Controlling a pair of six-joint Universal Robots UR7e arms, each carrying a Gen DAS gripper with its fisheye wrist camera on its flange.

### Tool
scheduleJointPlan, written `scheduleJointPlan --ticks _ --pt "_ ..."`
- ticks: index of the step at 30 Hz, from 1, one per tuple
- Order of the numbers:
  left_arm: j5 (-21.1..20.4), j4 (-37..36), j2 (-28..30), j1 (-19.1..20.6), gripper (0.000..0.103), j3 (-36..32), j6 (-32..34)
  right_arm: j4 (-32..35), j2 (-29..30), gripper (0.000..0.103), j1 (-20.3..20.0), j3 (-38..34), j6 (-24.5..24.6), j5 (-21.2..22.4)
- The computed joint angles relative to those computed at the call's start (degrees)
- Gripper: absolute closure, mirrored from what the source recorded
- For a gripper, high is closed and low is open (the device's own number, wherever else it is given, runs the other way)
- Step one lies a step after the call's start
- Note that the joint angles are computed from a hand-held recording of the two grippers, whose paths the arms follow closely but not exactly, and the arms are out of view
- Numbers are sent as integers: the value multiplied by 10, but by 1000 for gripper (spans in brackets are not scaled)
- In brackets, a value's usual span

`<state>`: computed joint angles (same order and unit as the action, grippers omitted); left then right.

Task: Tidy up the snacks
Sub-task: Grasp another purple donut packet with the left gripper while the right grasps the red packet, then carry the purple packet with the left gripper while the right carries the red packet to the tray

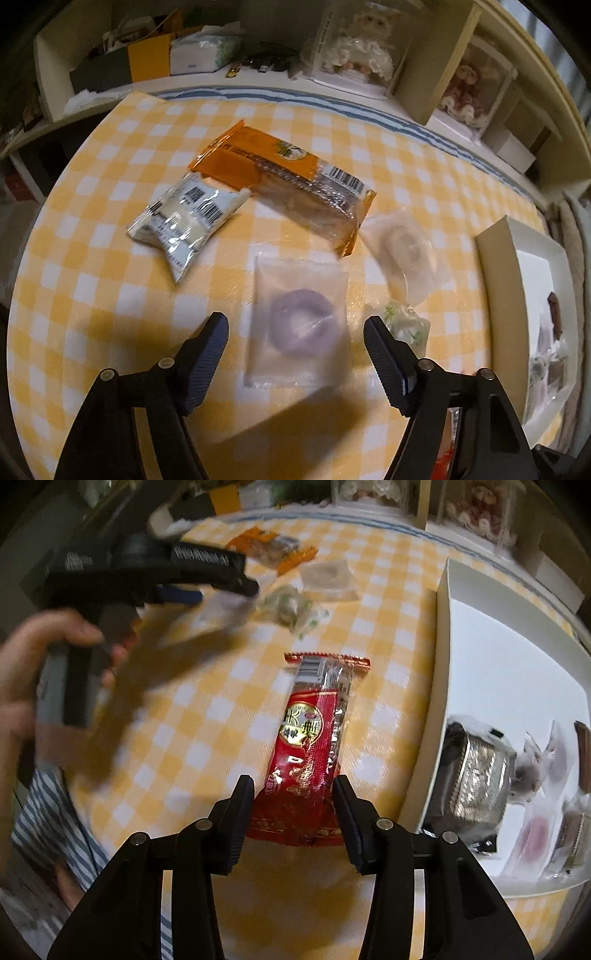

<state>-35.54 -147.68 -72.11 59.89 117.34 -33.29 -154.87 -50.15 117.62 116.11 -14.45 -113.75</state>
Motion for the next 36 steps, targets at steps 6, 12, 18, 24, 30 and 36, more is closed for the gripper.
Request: scheduleJointPlan --ticks 6,12,18,24,30,36 --pt "46 6 30 -5 40 -7 6 -22 16 56 -7 -15 21 12" --pt "53 20 32 -9 54 -9 4 -39 37 56 -3 -26 23 -9" --pt "40 37 16 -10 57 -9 -6 -53 55 65 2 -34 10 -26" --pt "50 39 -10 -36 57 5 -28 -75 45 67 -9 -31 10 -5" --pt "64 26 -36 -74 57 21 -34 -110 21 67 -3 -29 -4 13" --pt "69 -22 -47 -120 57 38 -9 -148 -10 67 2 -28 -18 35"
